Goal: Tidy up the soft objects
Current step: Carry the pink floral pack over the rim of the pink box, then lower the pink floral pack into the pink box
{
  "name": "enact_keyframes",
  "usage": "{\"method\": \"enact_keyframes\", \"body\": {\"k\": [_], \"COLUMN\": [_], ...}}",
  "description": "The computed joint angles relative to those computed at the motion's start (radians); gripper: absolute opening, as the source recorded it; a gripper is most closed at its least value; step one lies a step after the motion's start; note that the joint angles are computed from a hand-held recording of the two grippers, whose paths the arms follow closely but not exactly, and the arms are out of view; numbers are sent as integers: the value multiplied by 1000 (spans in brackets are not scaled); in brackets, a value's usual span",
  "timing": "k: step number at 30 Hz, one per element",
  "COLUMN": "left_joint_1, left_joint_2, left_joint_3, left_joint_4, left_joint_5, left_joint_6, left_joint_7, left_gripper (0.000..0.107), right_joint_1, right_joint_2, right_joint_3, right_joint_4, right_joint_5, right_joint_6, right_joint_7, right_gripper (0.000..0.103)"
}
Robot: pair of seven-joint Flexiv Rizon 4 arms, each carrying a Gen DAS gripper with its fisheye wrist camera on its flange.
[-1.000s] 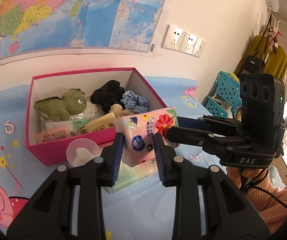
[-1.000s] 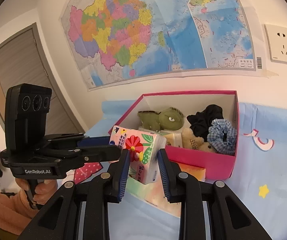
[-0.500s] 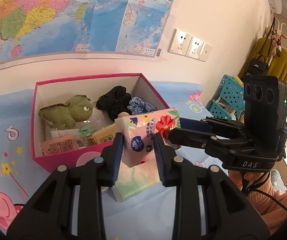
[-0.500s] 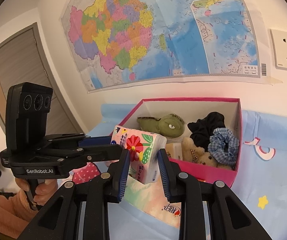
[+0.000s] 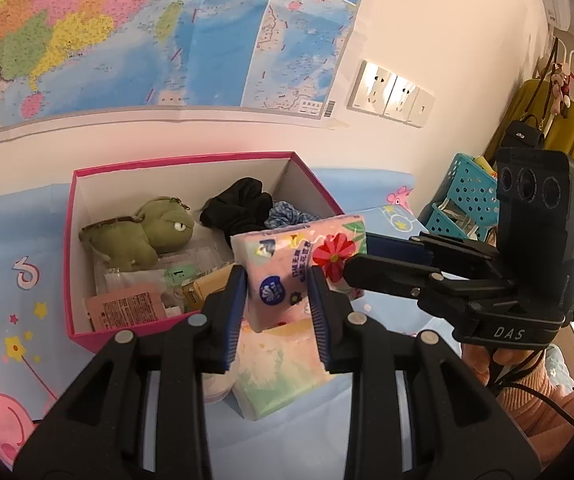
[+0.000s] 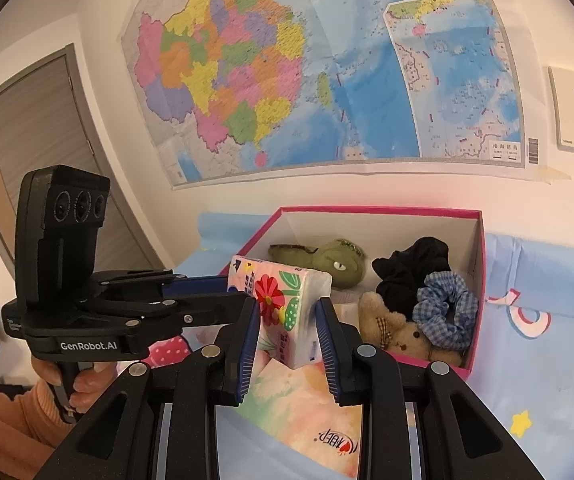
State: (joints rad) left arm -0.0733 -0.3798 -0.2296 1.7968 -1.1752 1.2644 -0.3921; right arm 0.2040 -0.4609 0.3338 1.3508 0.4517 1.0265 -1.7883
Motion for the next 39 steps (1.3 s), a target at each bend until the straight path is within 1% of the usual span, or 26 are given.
{"method": "enact_keyframes", "body": {"k": [7,15,25,39], "left_joint_1": [4,18,39,66], "left_joint_2": [-14,-31,-59,-76], "left_joint_3": [2,-5,-18,-36], "left_joint_4": [-20,-41,-73,-91], "left_joint_5": [37,91,166,226], "left_joint_6": [1,10,13,12], "left_joint_7": [-27,-71,-133,-178], "left_gripper": [32,32,32,32], "right_joint_1": [3,9,16,15], "right_joint_2": [-4,-43,-72,-92], "right_joint_3": [-3,-8,-10,-4], "right_joint_4": [-4,-56,-87,-107], "right_joint_5": [-6,-26,-51,-60], "right_joint_6": [1,-13,-17,-21], "right_joint_7": [4,15,32,42], "right_gripper": [29,29,29,29]}}
